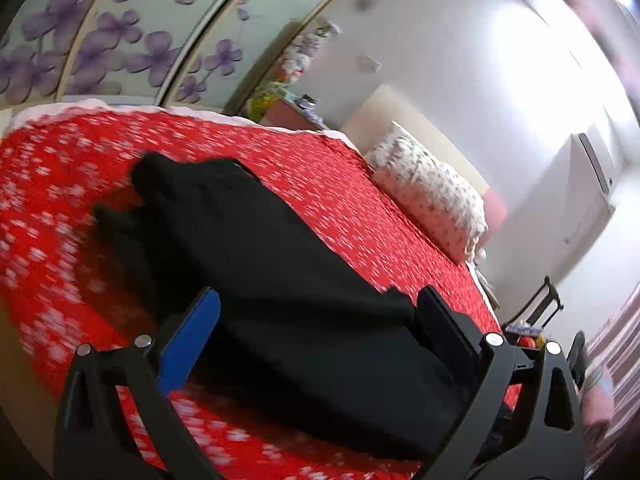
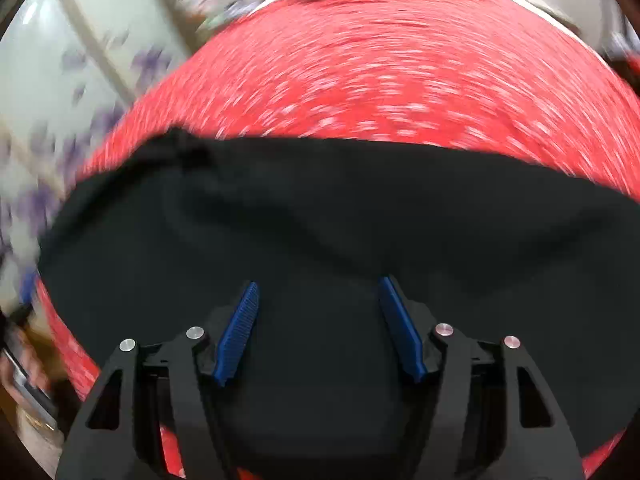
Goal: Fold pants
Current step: 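Lower the fold onto the pants and open the right gripper, then reach the right gripper to the pants leg end and close on it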
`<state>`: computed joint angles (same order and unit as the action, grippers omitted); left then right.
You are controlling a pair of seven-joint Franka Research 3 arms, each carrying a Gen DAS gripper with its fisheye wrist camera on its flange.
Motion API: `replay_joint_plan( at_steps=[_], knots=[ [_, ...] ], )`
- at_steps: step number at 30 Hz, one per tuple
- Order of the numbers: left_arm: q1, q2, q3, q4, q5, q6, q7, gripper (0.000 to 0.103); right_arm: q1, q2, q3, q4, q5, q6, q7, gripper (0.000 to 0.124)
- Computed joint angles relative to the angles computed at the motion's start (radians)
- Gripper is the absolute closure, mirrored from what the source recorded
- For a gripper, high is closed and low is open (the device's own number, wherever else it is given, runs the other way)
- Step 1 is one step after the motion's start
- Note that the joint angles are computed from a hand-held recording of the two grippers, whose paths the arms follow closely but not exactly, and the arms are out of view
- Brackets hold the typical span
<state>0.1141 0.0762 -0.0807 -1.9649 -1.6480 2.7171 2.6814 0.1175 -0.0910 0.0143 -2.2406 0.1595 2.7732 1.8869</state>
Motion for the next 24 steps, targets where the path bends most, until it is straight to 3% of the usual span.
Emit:
replay_joint_plan(
  at_steps=[2, 3, 5, 8, 9, 12, 15, 19, 20, 24],
  knots=[
    [0.033, 0.018, 0.028, 0.023, 0.108, -0.07, -0.131, 0.004, -0.013, -0.053, -0.004, -0.054, 0.003, 0.023, 0.051, 0.053],
    [0.056, 0.035, 0.04, 0.043, 0.156, -0.12, -0.197, 0.004, -0.021, -0.092, -0.004, -0.102, 0.015, 0.067, 0.074, 0.046],
    [0.097, 0.078, 0.052, 0.095, 0.253, -0.207, -0.306, 0.004, -0.018, -0.136, -0.017, -0.167, 0.075, 0.142, 0.065, 0.044],
    [0.154, 0.136, 0.04, 0.172, 0.351, -0.327, -0.42, 0.005, 0.098, -0.174, -0.118, -0.207, 0.328, 0.206, -0.088, 0.044],
    [0.166, 0.149, 0.032, 0.19, 0.371, -0.335, -0.441, 0.005, 0.11, -0.18, -0.127, -0.21, 0.37, 0.211, -0.126, 0.044],
    [0.189, 0.171, 0.004, 0.229, 0.413, -0.344, -0.497, 0.005, 0.047, -0.183, -0.075, -0.223, 0.34, 0.204, -0.114, 0.044],
    [0.21, 0.15, -0.013, 0.215, 0.408, -0.344, -0.528, 0.007, 0.079, -0.171, -0.093, -0.212, 0.415, 0.203, -0.175, 0.044],
    [0.231, 0.087, -0.014, 0.149, 0.247, -0.415, -0.378, 0.008, 0.076, -0.143, -0.073, -0.182, 0.431, 0.183, -0.214, 0.044],
    [0.222, 0.09, -0.008, 0.156, 0.264, -0.439, -0.371, 0.007, 0.071, -0.141, -0.063, -0.179, 0.426, 0.178, -0.211, 0.044],
    [0.204, 0.202, -0.005, 0.269, 0.416, -0.53, -0.574, 0.008, 0.058, -0.126, -0.037, -0.165, 0.405, 0.159, -0.193, 0.044]
  ],
)
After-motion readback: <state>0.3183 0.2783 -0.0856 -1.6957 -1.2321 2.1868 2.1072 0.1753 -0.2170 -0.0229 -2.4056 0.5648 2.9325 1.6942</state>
